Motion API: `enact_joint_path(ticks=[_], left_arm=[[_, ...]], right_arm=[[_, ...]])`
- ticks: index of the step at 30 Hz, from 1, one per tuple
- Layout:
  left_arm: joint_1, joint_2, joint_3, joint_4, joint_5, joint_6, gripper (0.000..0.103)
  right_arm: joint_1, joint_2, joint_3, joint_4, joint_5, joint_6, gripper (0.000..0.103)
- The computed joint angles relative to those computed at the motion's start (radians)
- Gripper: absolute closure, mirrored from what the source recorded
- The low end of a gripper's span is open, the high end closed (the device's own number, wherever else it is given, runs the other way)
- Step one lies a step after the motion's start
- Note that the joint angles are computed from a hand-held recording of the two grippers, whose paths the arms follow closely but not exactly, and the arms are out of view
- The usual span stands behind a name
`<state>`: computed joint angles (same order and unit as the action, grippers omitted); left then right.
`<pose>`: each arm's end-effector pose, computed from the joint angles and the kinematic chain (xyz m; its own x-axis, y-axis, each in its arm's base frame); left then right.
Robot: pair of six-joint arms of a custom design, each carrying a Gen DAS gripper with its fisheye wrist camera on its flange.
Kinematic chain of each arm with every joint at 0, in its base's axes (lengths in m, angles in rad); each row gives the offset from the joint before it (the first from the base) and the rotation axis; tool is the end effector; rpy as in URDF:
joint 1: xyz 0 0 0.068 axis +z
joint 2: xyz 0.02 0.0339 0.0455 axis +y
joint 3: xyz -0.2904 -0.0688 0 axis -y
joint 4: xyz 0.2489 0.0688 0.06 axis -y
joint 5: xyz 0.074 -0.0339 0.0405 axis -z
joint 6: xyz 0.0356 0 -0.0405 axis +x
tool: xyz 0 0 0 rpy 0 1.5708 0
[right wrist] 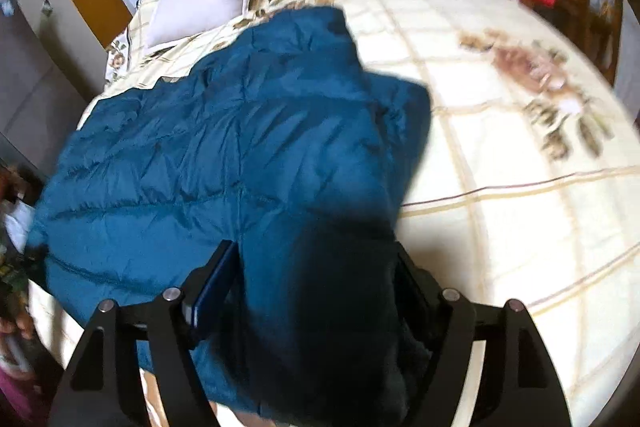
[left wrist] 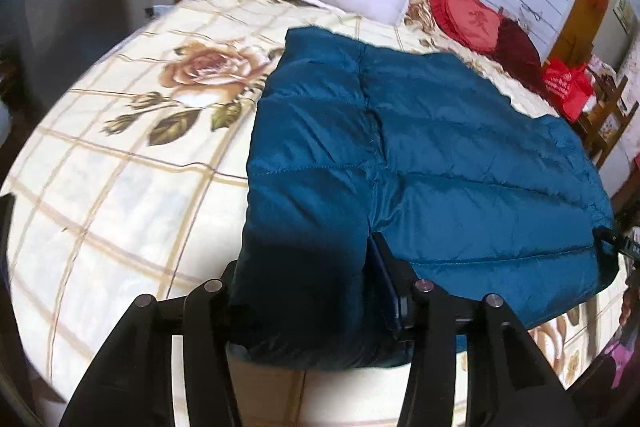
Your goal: Fold large clothes
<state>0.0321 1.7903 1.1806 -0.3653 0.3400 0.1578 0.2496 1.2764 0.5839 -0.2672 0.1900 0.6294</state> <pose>0.3822 0.0004 0.2146 -0.7924 0.1228 -0.5976 0.2848 0.9407 -0.1844 0.2227 0.0498 0.1894 -0.7225 0.4124 -0.5549 0.3560 0.9100 0.2127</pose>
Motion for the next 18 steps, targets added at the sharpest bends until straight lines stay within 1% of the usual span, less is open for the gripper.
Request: enact_joint_path(ticks=[2,4,6,8,10,12,15,18], left_arm=[[-0.003,-0.06,-0.049,0.024,-0.025,-0.017,0.047],[-0.007,-0.143,-0.128,0.085,-0.066,-0.024,0.047],[-0.005,-0.194,-0.167,0.107,-0.083,-0.025,0.047],[0.003,-0.229,-0.186,0.113,-0.066,-0.041,0.047],[0.014,-0.266,-0.201,0.107,-0.025,-0.052,0.047],[-0.004,-0.313,-0.226,0.11,-0.042,-0.061,0.047],[-0.05,-0.374,-0.269,0.133,-0.086,-0.077,0.047],[-0.119,-0.423,-0.304,0.141,-0.134,-0.098,0.047]], right_arm=[[0.064,-0.07,0.019,-0.077,0.08,0.029,0.025],[0.121,-0.137,0.036,-0.139,0.148,0.049,0.025],[0.205,-0.195,0.054,-0.199,0.223,0.1,0.021],[0.279,-0.223,0.071,-0.24,0.273,0.153,0.02],[0.364,-0.241,0.093,-0.288,0.335,0.215,0.018],[0.47,-0.206,0.126,-0.333,0.439,0.311,0.013],[0.592,-0.099,0.183,-0.371,0.556,0.43,0.01],[0.674,0.024,0.263,-0.432,0.607,0.518,0.009]])
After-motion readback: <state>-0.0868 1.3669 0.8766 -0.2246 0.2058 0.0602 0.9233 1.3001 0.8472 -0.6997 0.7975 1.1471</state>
